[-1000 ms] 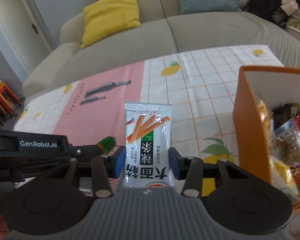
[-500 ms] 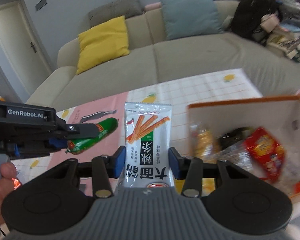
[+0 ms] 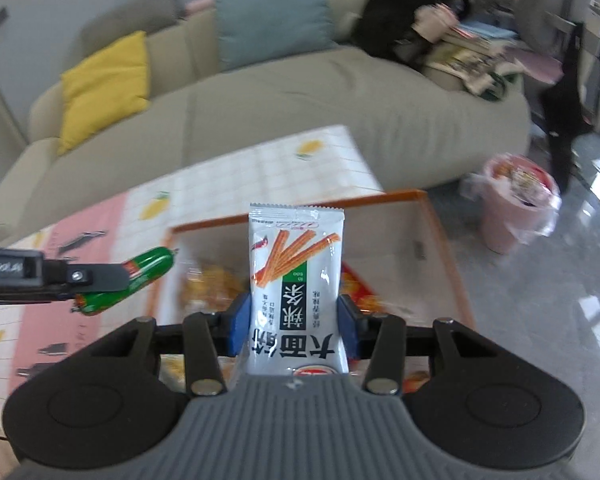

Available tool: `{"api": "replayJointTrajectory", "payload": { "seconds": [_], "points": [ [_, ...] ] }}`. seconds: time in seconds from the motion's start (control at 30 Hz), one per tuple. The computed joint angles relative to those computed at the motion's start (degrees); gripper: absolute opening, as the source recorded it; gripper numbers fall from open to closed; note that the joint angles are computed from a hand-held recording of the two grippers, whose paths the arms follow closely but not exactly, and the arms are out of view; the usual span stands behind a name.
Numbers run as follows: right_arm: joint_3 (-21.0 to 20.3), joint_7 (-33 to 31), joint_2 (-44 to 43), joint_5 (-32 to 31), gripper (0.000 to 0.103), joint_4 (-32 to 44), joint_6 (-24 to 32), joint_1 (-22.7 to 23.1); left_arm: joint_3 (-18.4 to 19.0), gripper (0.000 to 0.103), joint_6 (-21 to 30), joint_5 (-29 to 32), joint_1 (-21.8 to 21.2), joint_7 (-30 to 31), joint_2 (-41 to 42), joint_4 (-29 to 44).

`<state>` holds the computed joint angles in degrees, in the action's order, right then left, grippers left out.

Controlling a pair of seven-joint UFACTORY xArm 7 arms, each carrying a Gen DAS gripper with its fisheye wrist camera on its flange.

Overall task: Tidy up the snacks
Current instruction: 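Carry the sausage and white bag into the orange box and open both tools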

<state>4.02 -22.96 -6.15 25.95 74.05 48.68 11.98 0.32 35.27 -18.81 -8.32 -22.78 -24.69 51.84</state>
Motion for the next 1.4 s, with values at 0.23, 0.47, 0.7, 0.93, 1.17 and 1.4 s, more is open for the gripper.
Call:
{"api": "replayJointTrajectory", "payload": {
  "seconds": [0.23,0.47,0.7,0.93,1.17,1.4],
  "points": [
    [0.1,-0.2,7.7,-4.1,0.045,6.9,5.7,-2.1,-0.1,0.025,-0.5,-5.0,-2.6,3.3,9.5,4.3],
    [1.5,-2.2,11.8,-7.7,0.045,9.3,7.8,-2.3,-1.7,0.024,1.6,-5.7,-1.6,5.3,17.1,8.3],
    [2.2,-3.2,17.1,-11.3,0.045,13.5,9.1,-2.0,-2.8,0.025,3.5,-4.9,-0.2,6.3,20.8,10.7],
    [2.6,-4.3,20.7,-16.3,0.045,15.9,6.6,-0.7,-3.5,0.026,7.3,-3.1,0.6,6.5,23.6,13.6],
    [2.8,-3.7,23.1,-18.6,0.045,17.6,5.6,0.0,-3.4,0.035,8.0,-2.0,1.1,7.1,21.7,13.3],
    [2.7,-2.8,24.9,-21.4,0.047,19.3,4.6,1.0,-3.5,0.043,9.4,4.8,1.4,4.5,19.0,13.5]
  ]
}}
